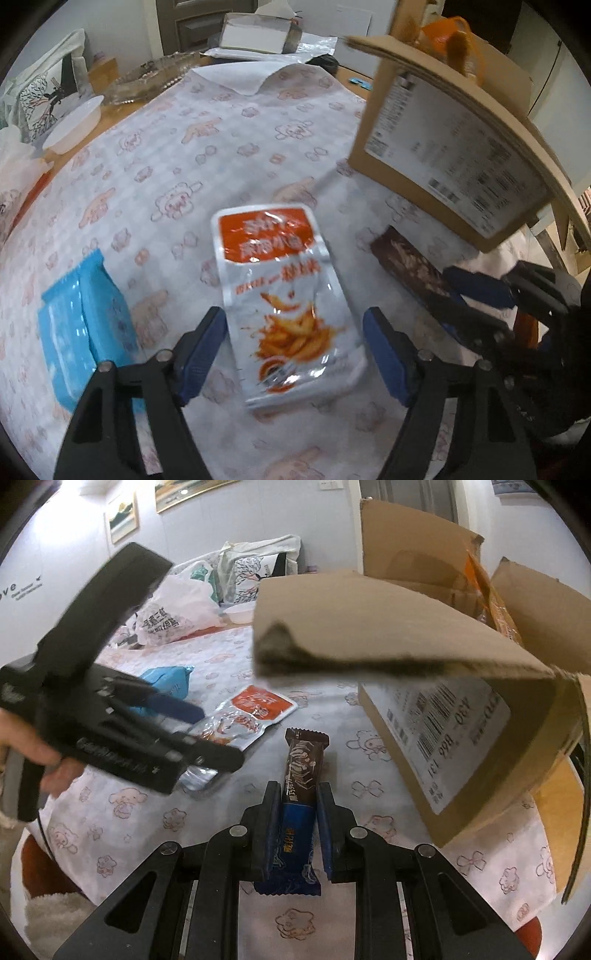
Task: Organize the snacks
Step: 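Close the left tool on the white-and-orange fish snack pack, then carry the chocolate bar and fish pack into the box and open both tools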
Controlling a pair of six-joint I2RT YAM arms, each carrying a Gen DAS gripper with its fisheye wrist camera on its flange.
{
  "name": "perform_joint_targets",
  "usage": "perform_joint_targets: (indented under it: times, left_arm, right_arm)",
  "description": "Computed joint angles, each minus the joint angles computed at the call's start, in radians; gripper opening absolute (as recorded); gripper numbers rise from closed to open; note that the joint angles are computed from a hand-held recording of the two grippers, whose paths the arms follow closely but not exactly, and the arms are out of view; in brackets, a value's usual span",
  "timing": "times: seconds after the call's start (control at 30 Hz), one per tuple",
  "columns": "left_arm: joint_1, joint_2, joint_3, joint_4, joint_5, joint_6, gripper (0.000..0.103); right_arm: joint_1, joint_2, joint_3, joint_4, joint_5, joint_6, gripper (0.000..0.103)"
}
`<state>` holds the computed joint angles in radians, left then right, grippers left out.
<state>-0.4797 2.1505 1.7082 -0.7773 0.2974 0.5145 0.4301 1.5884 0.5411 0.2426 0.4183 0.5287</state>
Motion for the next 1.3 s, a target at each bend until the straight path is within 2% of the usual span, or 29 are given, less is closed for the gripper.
perform_joint_targets:
  times: [0.1, 0.3, 0.37, 0.43, 0.5, 0.53, 0.57, 0.6, 0.77, 1.1, 1.3]
  left_arm:
    - [-0.018, -0.041, -0.080, 0.086, -0.044, -0.044, 0.073]
    - [-0.046, -0.041, -0.113, 0.202, -0.089, -0.163, 0.073]
    - [-0.049, -0.046, -0.131, 0.238, -0.097, -0.195, 0.068]
    - [-0.046, -0.053, -0.143, 0.254, -0.095, -0.201, 0.065]
    - [-0.046, -0.057, -0.151, 0.264, -0.095, -0.200, 0.065]
    - [-0.045, -0.062, -0.159, 0.268, -0.095, -0.201, 0.065]
    - [-0.042, -0.068, -0.170, 0.274, -0.094, -0.201, 0.064]
    - [-0.040, -0.075, -0.181, 0.279, -0.093, -0.202, 0.064]
    - [-0.009, -0.148, -0.262, 0.309, -0.062, -0.207, 0.063]
    - [0.148, -0.419, -0.460, 0.339, 0.028, -0.192, 0.063]
    - [0.244, -0.544, -0.473, 0.308, 0.102, -0.183, 0.063]
  right_arm:
    - [0.008, 0.000, -0.008, 0.000, 0.011, 0.007, 0.014]
    - [0.022, 0.017, 0.007, -0.013, 0.048, 0.000, 0.020]
    - [0.013, 0.021, 0.009, -0.013, 0.034, 0.001, 0.025]
    - [0.006, 0.030, 0.010, 0.002, 0.035, -0.016, 0.027]
    - [0.001, 0.035, 0.012, 0.011, 0.033, -0.028, 0.027]
    - [0.001, 0.044, 0.019, 0.009, 0.038, -0.036, 0.023]
    - [0.005, 0.049, 0.024, 0.005, 0.045, -0.048, 0.014]
    - [0.001, 0.061, 0.027, 0.017, 0.040, -0.055, 0.014]
    - [0.026, 0.030, 0.019, 0.008, 0.062, -0.055, 0.014]
    - [0.164, -0.064, 0.120, -0.123, 0.105, -0.089, 0.014]
    - [0.214, -0.104, 0.202, -0.180, 0.111, -0.144, 0.014]
